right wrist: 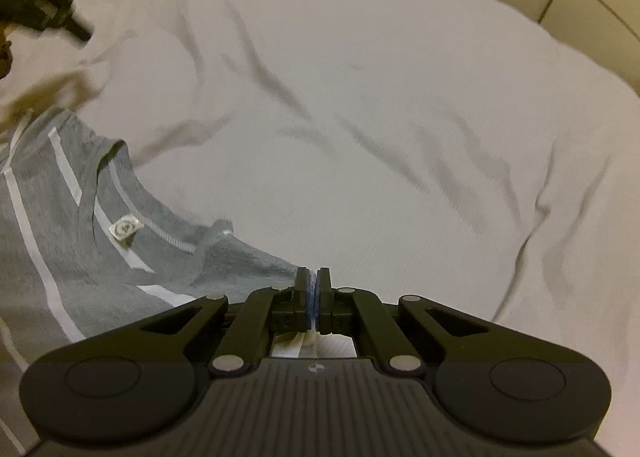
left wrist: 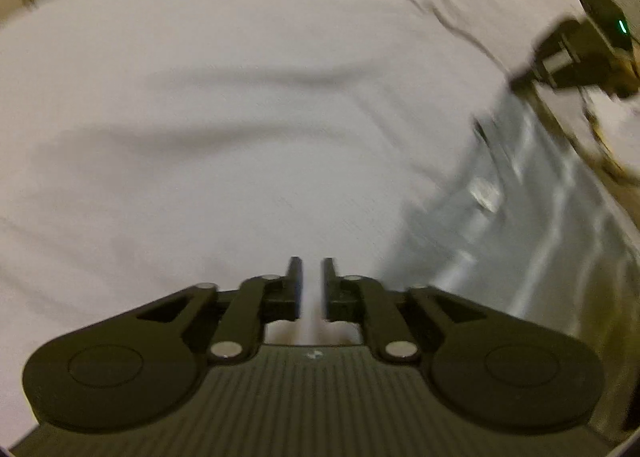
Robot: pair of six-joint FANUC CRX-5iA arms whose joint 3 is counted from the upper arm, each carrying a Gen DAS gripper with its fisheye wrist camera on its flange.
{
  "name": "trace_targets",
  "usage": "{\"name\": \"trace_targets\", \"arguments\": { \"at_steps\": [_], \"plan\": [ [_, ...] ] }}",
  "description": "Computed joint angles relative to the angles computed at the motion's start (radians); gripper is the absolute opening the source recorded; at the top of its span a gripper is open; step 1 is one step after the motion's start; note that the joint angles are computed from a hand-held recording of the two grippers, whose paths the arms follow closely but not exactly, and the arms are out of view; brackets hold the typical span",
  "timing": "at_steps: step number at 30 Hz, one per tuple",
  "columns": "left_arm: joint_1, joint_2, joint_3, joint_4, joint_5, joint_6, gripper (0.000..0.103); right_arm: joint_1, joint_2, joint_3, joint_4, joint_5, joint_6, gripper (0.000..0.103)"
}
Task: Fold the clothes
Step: 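Grasp the shirt hem with the left gripper while the right gripper grasps the hem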
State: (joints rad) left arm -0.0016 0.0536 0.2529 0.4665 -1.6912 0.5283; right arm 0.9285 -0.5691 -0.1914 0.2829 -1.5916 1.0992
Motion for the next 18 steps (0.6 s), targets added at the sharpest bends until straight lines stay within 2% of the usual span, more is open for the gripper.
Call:
{"name": "trace_targets", "arguments": {
  "at_steps": [2, 4, 5, 7, 8, 9, 14, 16, 18],
  "plan": [
    [-0.009, -0.016, -0.048, -0.034, -0.016, -0.010, 0.039, -0.009, -0.011, -0.007, -0.014, -0.013, -0.017, 0.000],
    [-0.014, -0.026, -0.077, -0.059, -0.022, -0.002, 0.041, -0.007, -0.021, -0.017, -0.016, -0.029, -0.026, 0.000],
    [-0.017, -0.031, -0.091, -0.071, -0.025, 0.003, 0.039, -0.005, -0.025, -0.021, -0.017, -0.037, -0.029, 0.000],
    [-0.017, -0.035, -0.088, -0.097, -0.052, -0.029, 0.009, 0.002, -0.035, -0.029, -0.017, -0.050, -0.042, 0.000],
    [-0.010, -0.042, -0.080, -0.112, -0.056, -0.066, 0.000, 0.013, -0.040, -0.032, -0.010, -0.054, -0.054, 0.000],
    [0.003, -0.069, -0.094, -0.099, -0.039, -0.096, 0.000, 0.025, -0.046, -0.036, -0.004, -0.059, -0.066, 0.000],
    [0.096, -0.107, -0.065, 0.044, -0.010, -0.062, 0.000, 0.151, -0.063, -0.035, 0.093, -0.092, -0.174, 0.000],
    [0.109, -0.100, -0.028, 0.067, -0.008, -0.068, 0.000, 0.211, -0.064, -0.017, 0.151, -0.106, -0.213, 0.000],
    [0.115, -0.086, 0.007, 0.079, -0.003, -0.073, 0.000, 0.223, -0.052, 0.009, 0.187, -0.100, -0.211, 0.000]
  ]
}}
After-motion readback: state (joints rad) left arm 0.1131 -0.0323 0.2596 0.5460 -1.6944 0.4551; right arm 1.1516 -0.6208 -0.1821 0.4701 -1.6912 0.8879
